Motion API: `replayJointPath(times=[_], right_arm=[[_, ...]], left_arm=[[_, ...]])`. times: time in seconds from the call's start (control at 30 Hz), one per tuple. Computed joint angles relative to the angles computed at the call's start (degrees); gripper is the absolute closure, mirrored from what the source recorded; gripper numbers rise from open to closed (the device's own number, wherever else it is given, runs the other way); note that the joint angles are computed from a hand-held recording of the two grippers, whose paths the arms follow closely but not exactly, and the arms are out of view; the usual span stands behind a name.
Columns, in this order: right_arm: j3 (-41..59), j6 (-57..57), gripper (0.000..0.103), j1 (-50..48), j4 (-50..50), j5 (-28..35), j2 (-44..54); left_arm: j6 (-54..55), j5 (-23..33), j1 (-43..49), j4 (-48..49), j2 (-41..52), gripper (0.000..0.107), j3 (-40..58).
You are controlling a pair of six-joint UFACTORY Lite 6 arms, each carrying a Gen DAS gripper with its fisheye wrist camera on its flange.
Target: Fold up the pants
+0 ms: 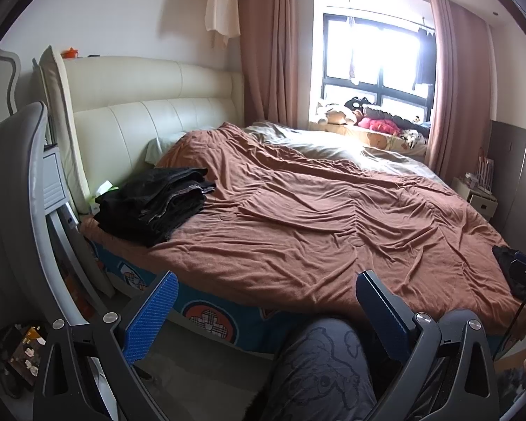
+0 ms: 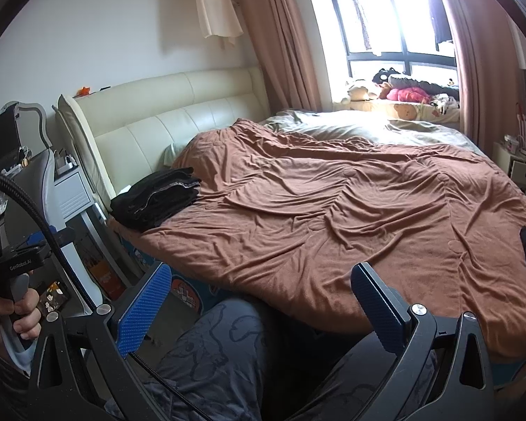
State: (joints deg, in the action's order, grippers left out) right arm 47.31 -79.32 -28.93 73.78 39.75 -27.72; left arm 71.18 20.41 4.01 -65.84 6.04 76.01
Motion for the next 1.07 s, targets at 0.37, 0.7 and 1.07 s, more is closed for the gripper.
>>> replayJointPath(times=[0.37,0.7,1.07], right_arm=[[1.33,0.31,0.0,0.27,-0.91,-0.36,0.93],[1.68,-0.25,0.0,0.52,-0.88,-0.43,1.82],[1.3,-1.22,0.0,-0.44,-0.2,0.49,1.56]], left_arm=[[1.08,0.49,0.35,-0.87,-1.07,0.005,-0.72],[-0.04,1.27,0.28,-0.24,-1.82,0.005,-0.31],[-0.59,1.28,0.61,-0.05,-2.7,0.005,-1.02]])
